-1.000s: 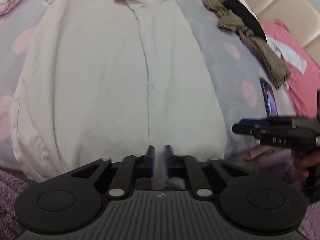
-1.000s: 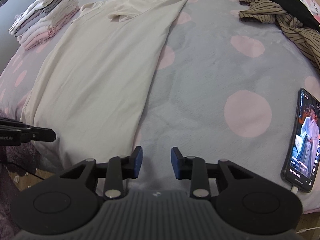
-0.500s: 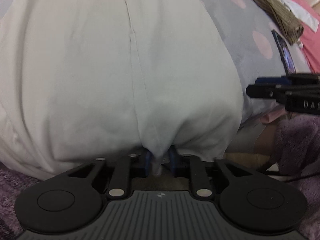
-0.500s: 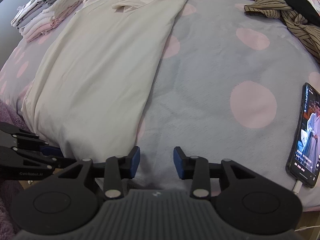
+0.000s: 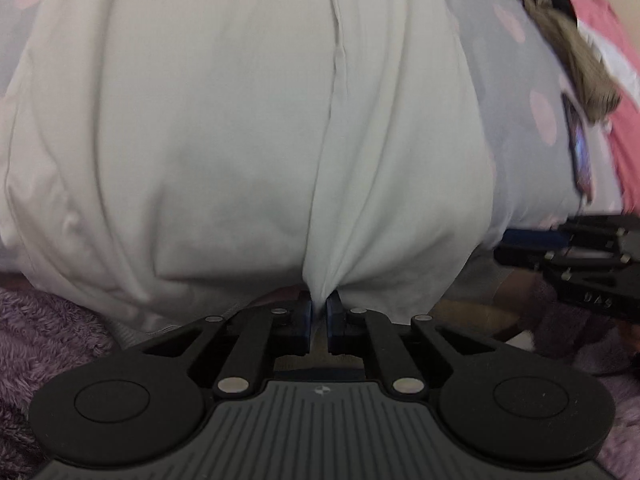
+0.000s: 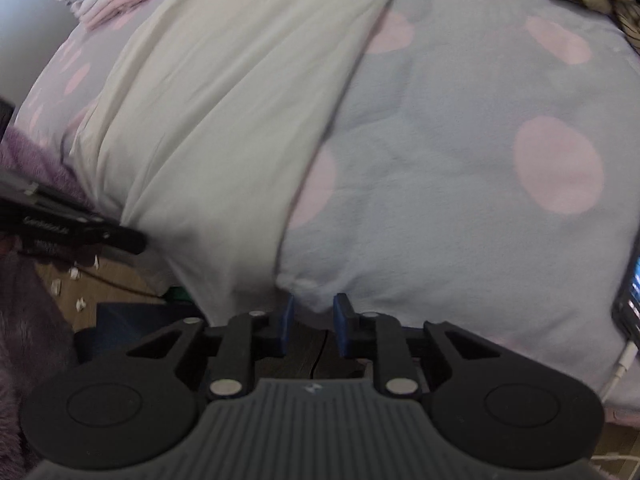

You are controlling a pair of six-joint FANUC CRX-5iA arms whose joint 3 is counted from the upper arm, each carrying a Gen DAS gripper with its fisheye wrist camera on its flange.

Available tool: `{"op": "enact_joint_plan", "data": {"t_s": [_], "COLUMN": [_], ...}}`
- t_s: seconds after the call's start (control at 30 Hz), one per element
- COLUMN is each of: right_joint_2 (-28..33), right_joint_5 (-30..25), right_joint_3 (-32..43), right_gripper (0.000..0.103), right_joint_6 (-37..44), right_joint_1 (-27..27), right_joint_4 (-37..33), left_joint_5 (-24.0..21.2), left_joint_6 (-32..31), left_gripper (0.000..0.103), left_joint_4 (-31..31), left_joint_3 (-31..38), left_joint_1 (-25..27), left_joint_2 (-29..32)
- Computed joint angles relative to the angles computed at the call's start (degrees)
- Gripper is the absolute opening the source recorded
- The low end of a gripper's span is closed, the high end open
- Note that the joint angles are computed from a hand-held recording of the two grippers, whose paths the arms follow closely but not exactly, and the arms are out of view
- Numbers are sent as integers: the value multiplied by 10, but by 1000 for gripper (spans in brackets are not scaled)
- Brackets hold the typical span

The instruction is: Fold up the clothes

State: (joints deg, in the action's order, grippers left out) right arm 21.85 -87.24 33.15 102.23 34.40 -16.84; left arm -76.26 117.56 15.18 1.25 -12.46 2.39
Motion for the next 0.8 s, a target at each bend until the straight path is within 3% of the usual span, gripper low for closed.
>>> {"op": "enact_joint_plan", "data": {"t_s": [0.03,0.1,0.13,0.33,0.4,0.47,0.5,0.53,0.67,0.8], "right_joint_2": [0,3,7,24,33,39,43,48,64,66], "right_joint_5": [-1,-9,-14,-22,-27,-33,-41,-53,-125,-138], "right_joint_3": [-1,4,5,7,13,17,23,32,86,101], "right_gripper": [26,26,26,28,28,27,11,3,3,3], "right_joint_6": [9,25,34,76,77,71,62,52,8,-3], "right_joint_1": [0,-5,-6,-10,-19,-24,-27,-30,-45,-47], "right_joint_4": [-4,-24,-30,-72,-103,-118,-123,-126,-126,-116], "left_joint_5": [-10,-31,-40,-42,-41,-32,-24,-15,62,22], "left_joint_6": [-5,-10,-6,-15,-27,-42,-50,-59,-132,-118], "left_gripper": [6,21,22,21,8,4,3,2,1,0], "left_joint_4": [-1,-11,-26,-61,-65,-50,-36,-22,119,118], "left_joint_3": [8,26,38,61,66,60,52,42,-53,-36], "left_joint_1": [-5,-12,-17,-33,-36,-34,-30,-26,13,18], "left_joint_2": [8,22,28,42,49,50,45,41,-3,25]}}
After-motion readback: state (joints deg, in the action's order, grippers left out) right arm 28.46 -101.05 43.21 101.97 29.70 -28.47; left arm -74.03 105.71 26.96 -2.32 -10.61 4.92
